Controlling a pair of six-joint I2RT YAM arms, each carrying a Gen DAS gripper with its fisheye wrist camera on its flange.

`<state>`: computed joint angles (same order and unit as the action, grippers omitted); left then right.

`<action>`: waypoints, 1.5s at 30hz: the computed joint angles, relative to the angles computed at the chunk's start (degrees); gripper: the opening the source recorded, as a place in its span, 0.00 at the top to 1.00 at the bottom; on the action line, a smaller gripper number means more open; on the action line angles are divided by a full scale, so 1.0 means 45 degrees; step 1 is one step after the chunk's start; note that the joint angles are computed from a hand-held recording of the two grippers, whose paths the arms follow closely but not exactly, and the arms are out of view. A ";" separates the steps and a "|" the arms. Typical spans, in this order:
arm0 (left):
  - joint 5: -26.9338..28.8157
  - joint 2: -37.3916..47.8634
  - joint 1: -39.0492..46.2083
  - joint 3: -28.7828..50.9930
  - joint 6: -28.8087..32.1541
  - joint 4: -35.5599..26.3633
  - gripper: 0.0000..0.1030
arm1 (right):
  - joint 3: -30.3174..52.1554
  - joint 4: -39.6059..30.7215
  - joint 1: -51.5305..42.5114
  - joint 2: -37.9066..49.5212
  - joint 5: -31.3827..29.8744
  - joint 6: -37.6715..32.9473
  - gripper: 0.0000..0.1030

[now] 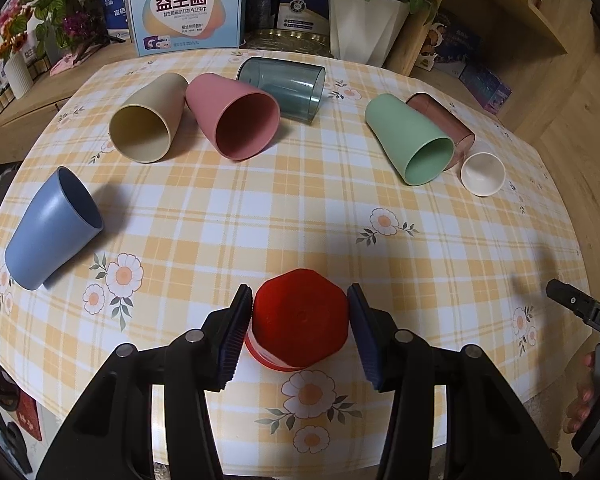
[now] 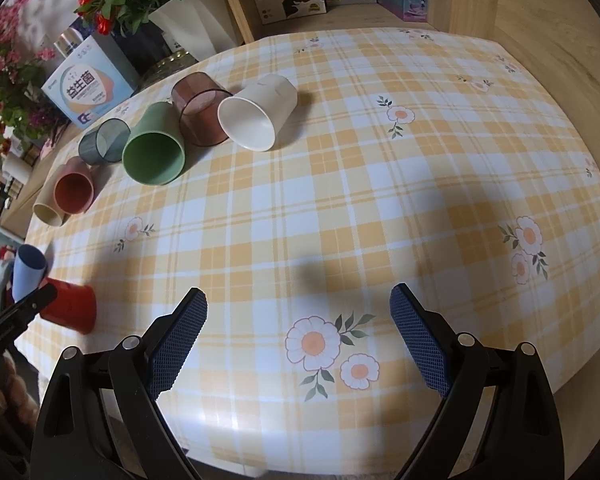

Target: Flip cup upside down

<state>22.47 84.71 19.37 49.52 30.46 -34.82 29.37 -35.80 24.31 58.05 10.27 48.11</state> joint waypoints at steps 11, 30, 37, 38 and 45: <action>0.0968 -0.2062 0.0662 0.0568 0.0654 -0.1176 0.17 | 0.1641 -0.2400 0.1091 -0.1740 0.1303 0.0771 0.13; 0.6986 -0.6141 0.6352 0.3497 0.2322 -0.4967 0.06 | 0.7663 -0.9891 0.9667 -0.0452 0.9168 0.7799 0.13; 0.7633 -0.6007 0.7347 0.3858 0.3138 -0.5695 0.06 | 0.7875 -1.0139 0.9970 -0.0238 0.9162 0.8077 0.13; 0.7590 -0.6009 0.7334 0.3884 0.3082 -0.5630 0.06 | 0.7896 -1.0131 0.9944 -0.0214 0.9147 0.8036 0.13; 0.7376 -0.6098 0.7272 0.3760 0.3069 -0.5532 0.06 | 0.7766 -0.9879 0.9834 -0.0218 0.8997 0.7832 0.13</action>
